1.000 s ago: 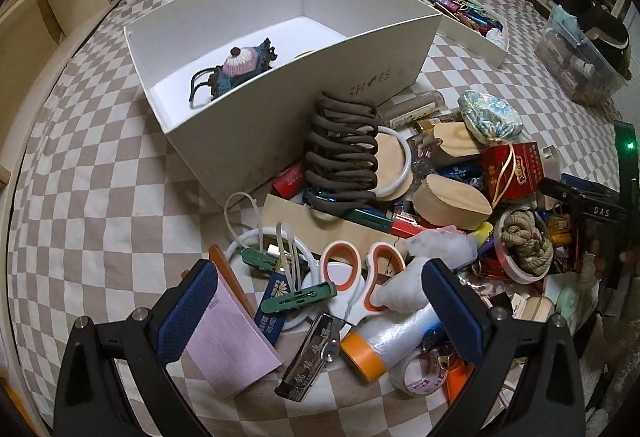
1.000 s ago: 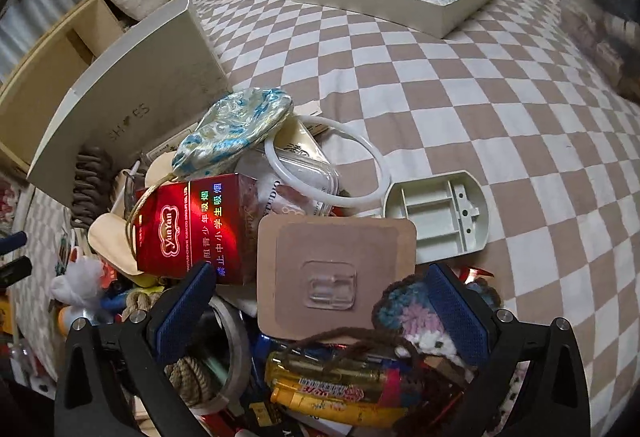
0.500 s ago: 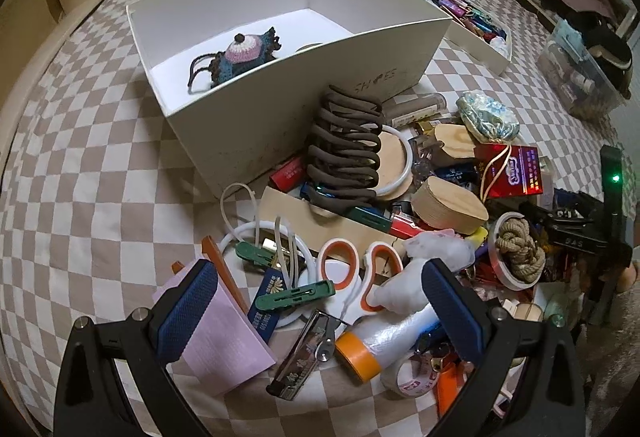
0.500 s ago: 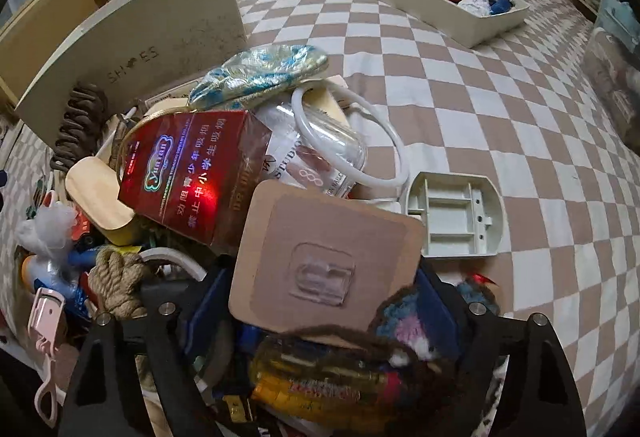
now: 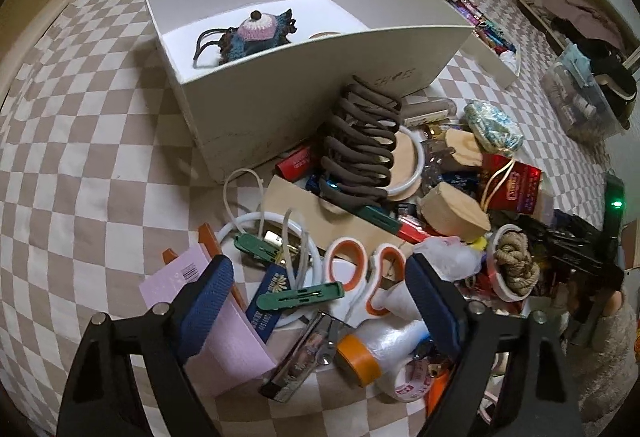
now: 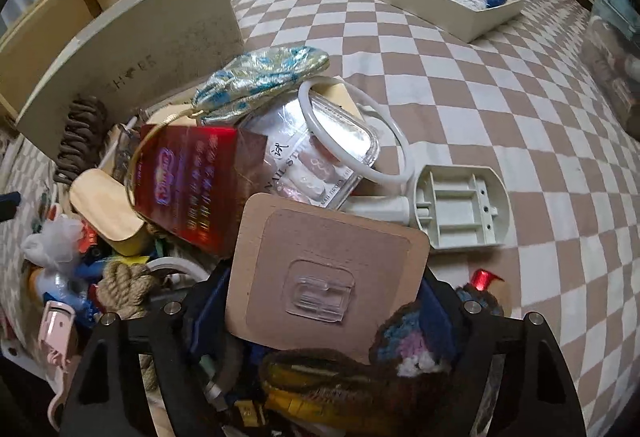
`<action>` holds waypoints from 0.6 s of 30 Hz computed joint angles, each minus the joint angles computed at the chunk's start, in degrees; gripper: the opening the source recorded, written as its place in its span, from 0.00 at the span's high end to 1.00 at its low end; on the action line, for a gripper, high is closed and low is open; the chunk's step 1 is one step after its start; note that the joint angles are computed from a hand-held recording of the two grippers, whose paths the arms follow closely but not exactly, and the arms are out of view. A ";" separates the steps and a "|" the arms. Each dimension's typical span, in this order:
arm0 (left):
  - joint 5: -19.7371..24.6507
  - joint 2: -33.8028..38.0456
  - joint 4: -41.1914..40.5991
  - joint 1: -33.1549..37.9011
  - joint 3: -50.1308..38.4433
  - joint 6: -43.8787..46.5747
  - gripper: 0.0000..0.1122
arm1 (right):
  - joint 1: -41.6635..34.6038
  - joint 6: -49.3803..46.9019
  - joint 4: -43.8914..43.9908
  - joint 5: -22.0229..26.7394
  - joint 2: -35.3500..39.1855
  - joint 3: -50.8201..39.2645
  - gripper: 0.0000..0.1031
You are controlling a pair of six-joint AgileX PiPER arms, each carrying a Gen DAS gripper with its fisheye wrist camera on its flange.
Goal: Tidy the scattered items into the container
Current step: 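Close the right tool on the square wooden hook pad while the left tool lowers toward the green clothespin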
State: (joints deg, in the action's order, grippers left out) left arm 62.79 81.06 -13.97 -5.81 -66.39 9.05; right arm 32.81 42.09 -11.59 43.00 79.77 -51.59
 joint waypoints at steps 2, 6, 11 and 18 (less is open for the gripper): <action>-0.16 0.55 -0.21 0.35 0.33 0.06 0.22 | -0.33 -0.04 0.97 -0.03 -1.74 0.49 0.20; -0.89 1.59 0.47 0.20 0.96 -0.61 0.22 | 0.26 0.80 1.78 -0.23 -4.07 0.49 0.20; -2.17 3.04 0.33 -0.05 2.00 -1.41 0.22 | 1.11 0.45 3.31 -0.02 -6.12 -0.22 0.20; -3.86 4.63 -0.87 -0.30 3.72 -1.20 0.41 | 3.75 2.29 3.57 0.22 -9.08 0.36 0.20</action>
State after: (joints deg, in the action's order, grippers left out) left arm 58.93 85.69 -14.84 -6.11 -62.67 7.85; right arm 36.56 44.38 -8.02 43.22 70.69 -51.23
